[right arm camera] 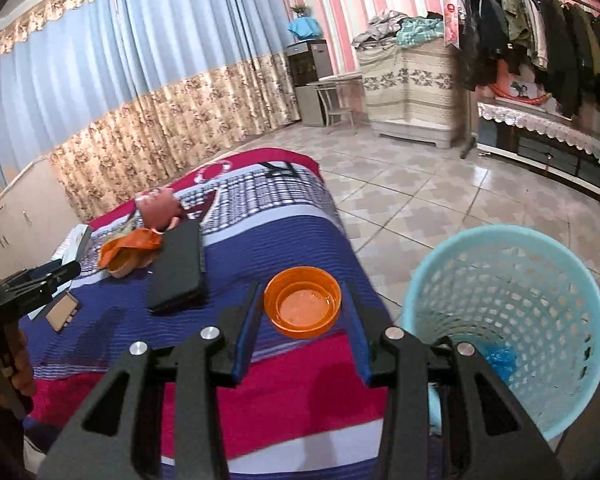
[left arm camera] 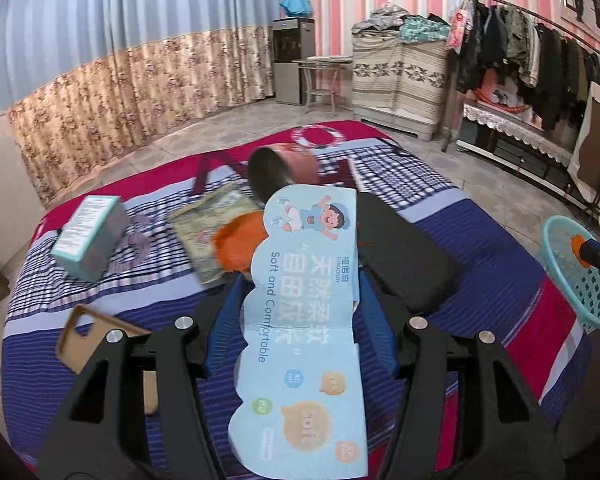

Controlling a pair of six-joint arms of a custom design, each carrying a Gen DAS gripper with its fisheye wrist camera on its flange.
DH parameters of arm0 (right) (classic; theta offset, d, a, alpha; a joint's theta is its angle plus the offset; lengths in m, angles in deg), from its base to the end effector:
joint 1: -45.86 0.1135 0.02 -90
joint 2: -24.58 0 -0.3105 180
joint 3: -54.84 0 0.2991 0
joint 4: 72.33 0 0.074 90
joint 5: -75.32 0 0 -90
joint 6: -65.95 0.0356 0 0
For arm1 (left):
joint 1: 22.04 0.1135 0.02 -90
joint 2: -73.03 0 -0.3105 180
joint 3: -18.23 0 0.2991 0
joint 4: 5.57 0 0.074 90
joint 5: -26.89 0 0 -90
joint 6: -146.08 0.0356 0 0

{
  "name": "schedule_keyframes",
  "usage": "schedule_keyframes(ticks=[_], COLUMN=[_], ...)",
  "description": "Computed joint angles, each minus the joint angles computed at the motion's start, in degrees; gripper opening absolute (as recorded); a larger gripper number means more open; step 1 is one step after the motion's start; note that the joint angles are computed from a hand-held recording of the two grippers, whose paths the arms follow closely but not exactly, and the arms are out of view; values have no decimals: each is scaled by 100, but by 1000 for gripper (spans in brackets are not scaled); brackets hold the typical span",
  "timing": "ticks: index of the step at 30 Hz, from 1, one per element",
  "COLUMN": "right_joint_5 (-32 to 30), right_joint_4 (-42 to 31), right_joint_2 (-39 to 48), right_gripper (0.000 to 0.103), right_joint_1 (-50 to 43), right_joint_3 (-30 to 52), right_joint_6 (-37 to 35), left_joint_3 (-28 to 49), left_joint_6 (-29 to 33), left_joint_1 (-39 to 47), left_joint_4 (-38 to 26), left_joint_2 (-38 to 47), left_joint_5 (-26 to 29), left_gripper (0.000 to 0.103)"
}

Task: Collect trash
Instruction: 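Carry the card and lid to the wastebasket while the left gripper drops the card in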

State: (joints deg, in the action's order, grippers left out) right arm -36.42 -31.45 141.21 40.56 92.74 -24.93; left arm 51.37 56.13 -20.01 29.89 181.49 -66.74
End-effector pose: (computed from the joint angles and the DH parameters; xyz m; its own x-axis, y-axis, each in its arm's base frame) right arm 0.3021 -0.0148 0.0320 -0.6077 0.0421 -0.7930 -0.2148 0.9527 0.2151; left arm 0.2779 0.0121 0.0485 -0.6406 -0.0218 -0.7676 -0.0834 0.9957 0.0412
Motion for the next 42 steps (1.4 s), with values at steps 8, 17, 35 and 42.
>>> schedule_keyframes(ticks=[8,17,35,42], right_joint_5=[293,1137,752,637], right_joint_4=[-70,-14,-485,-460], right_joint_2=[-254,-145,613,666], right_gripper=[40,40,40,40], right_joint_1=[-634,-1722,-2843,-3076], right_joint_3=[18,303,1180,1195], right_joint_6=[-84,-455,-17,191], left_joint_3=[568,1538,4384,4897], left_joint_6=[-430,-634,-809,-851], left_joint_1=[-1229,-3025,-4537,-4556], left_joint_4=[-377,-582,-1556,-1914], left_joint_2=[102,471,2492,2824], left_joint_5=[-606,-1256,-1375,-1472], left_gripper=[56,57,57,76])
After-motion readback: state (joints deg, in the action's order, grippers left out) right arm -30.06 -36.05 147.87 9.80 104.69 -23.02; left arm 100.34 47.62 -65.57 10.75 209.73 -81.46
